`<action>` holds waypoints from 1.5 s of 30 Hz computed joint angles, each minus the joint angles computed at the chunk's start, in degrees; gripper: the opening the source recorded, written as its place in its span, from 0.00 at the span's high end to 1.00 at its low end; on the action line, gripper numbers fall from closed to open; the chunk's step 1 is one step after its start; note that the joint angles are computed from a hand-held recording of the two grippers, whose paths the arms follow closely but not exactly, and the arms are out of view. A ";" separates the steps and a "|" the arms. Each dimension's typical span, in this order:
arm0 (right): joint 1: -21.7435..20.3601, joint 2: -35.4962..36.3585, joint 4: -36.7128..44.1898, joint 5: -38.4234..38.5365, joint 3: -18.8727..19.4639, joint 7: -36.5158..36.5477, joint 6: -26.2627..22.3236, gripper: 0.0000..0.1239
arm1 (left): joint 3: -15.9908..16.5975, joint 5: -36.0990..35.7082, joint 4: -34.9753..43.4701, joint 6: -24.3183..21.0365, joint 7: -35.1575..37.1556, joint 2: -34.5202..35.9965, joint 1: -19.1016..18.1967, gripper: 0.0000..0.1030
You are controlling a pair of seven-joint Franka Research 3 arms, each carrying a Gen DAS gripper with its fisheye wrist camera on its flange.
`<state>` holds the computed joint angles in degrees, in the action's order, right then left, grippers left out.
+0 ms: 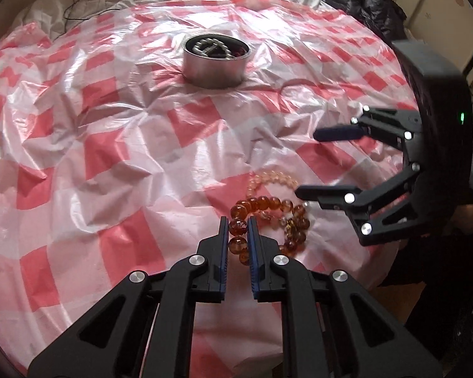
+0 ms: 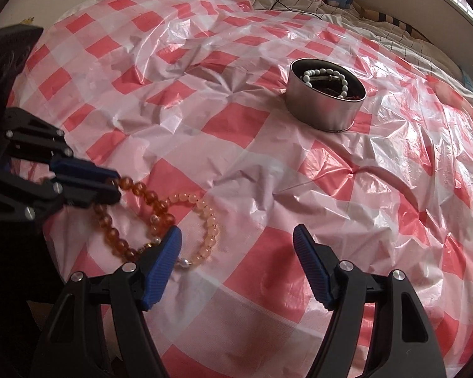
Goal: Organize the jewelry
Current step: 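Grasp the amber bead bracelet with the left gripper while the right gripper grasps the pale bead strand, then carry both bead bracelets to the steel tin and open both grippers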
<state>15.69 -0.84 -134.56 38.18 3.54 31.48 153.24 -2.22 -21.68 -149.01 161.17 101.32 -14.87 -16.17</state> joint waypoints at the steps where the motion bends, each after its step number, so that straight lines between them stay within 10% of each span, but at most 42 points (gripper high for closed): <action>1: 0.13 0.04 -0.20 -0.03 0.15 -0.07 0.32 0.43 | -0.64 1.41 -0.43 0.76 -2.44 -0.63 1.50 0.90; 7: 0.86 1.37 -0.51 1.62 0.85 -0.97 1.94 0.44 | -1.78 9.88 -0.80 1.25 -13.28 -0.39 6.03 0.90; 14: 1.47 0.30 -0.85 6.82 1.25 -6.60 -1.98 0.93 | -1.19 11.74 -0.28 0.11 -14.75 0.36 5.56 0.90; 25: -7.86 2.80 8.08 29.87 -3.94 -4.89 -34.17 0.93 | 1.61 6.61 -0.77 2.53 -12.95 -1.28 2.39 0.90; 34: -13.21 4.37 10.12 42.93 -5.69 -4.88 -47.86 0.93 | 6.18 -6.44 0.00 6.16 -4.74 -1.65 -4.18 0.90; 45: -16.80 9.40 14.12 50.34 -5.39 -2.45 -52.28 0.93 | 9.97 -31.19 6.17 11.91 13.52 3.82 -10.34 0.90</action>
<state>-1.11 8.57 -120.44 88.51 -1.85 29.04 100.96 7.74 -52.87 -142.84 173.07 114.84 -11.05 -26.51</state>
